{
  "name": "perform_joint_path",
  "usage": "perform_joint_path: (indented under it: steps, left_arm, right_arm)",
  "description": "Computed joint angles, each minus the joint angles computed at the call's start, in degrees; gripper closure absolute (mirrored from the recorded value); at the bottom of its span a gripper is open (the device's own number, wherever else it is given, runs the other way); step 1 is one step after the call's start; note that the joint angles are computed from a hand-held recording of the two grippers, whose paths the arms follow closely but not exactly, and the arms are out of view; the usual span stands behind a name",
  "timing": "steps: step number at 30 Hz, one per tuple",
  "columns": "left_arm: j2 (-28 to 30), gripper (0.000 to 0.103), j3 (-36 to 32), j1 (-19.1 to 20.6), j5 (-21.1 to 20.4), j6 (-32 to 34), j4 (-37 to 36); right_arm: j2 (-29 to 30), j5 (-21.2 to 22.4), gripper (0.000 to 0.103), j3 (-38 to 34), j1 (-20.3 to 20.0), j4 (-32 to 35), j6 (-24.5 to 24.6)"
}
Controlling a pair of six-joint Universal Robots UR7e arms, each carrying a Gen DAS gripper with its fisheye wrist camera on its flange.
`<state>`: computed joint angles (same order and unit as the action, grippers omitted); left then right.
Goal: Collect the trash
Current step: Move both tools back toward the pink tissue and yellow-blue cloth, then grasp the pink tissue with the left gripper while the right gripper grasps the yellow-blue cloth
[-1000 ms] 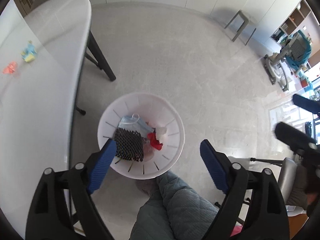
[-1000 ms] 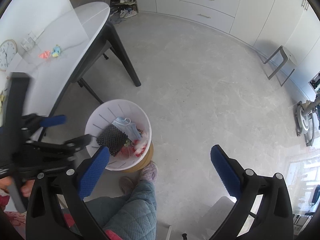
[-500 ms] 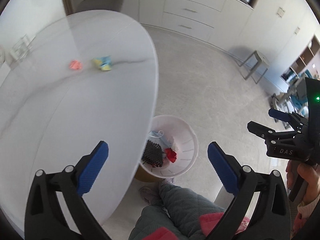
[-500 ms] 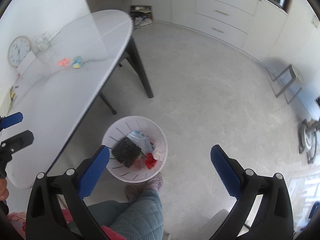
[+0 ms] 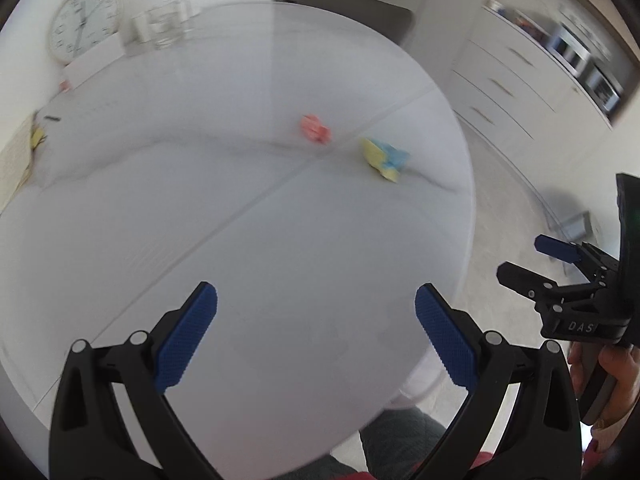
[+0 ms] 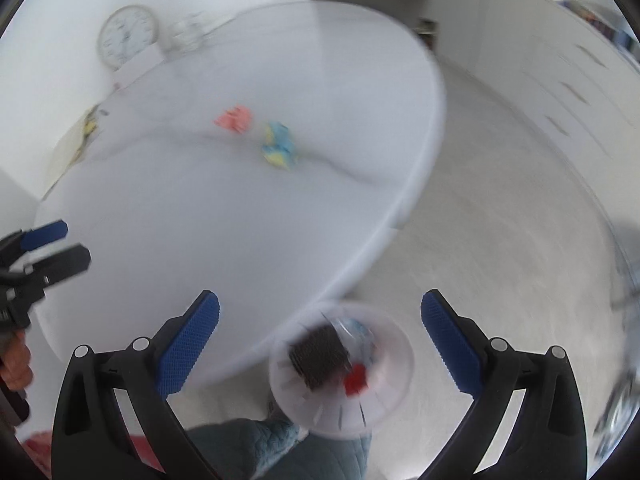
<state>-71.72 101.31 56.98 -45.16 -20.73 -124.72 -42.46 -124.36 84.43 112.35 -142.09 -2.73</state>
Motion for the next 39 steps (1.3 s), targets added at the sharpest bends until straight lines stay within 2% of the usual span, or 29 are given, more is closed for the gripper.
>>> perform_joint_path:
  steps: [1,4,7,12,17,19,21,22,23,24,28,31,33,37,39]
  left_arm:
    - [0.8,0.008,-0.9,0.4,0.6,-1.0,-0.5]
    - [4.3,0.008,-5.1,2.3,2.2,-4.9,-1.9]
    - [7.6,0.008,-8.8,3.2,4.5,-7.9,-1.7]
    - [12.6,0.008,-14.6,4.1,7.8,-13.3,0.0]
    - [15.6,0.008,-18.1,5.0,8.8,-16.1,1.8]
    - [17.0,0.008,-19.5,5.2,8.9,-15.8,2.1]
    - [18.2,0.008,-20.6,5.3,9.6,-15.2,2.7]
    - [18.6,0.008,-20.9,5.2,9.8,-14.8,2.9]
    - [19.3,0.008,-21.6,5.4,9.9,-14.2,2.8]
    - [19.9,0.008,-22.2,5.5,9.9,-13.6,2.8]
    - [23.0,0.008,-25.6,6.3,8.9,-10.6,2.3]
    - [26.5,0.019,-29.6,7.2,7.8,-7.5,2.6]
    - [28.9,0.032,-33.0,8.0,6.7,-7.2,4.9]
    - [32.6,0.050,-38.6,9.4,5.7,-8.5,10.0]
    - [33.6,0.068,-40.1,9.8,5.5,-8.9,11.5]
  right_arm:
    - [3.0,0.7,0.003,-4.8,-0.5,2.2,-2.1]
    - [10.8,-1.2,0.003,-16.8,-0.8,8.8,-7.1]
    - [17.2,-1.6,0.003,-26.5,-1.4,14.2,-11.0]
    - [22.7,-1.1,0.003,-35.1,-2.0,19.0,-15.1]
    - [23.4,-0.7,0.004,-35.6,-2.6,17.6,-18.6]
    - [23.1,-0.1,0.020,-35.7,-3.1,18.8,-18.5]
    - [23.3,0.4,0.050,-36.9,-3.6,21.3,-18.0]
    - [23.0,0.4,0.054,-36.5,-3.7,20.5,-18.8]
    - [23.2,0.2,0.064,-37.2,-3.8,21.0,-19.1]
    - [23.1,0.5,0.068,-37.3,-4.0,21.4,-19.1]
    - [21.3,2.4,0.068,-36.3,-4.9,22.0,-18.7]
    - [19.8,3.8,0.068,-35.4,-5.5,21.6,-17.5]
    - [18.0,4.4,0.067,-33.8,-5.9,20.9,-17.0]
    - [14.3,5.1,0.067,-30.6,-6.8,19.4,-16.7]
    - [13.0,5.1,0.067,-29.2,-7.1,18.4,-16.6]
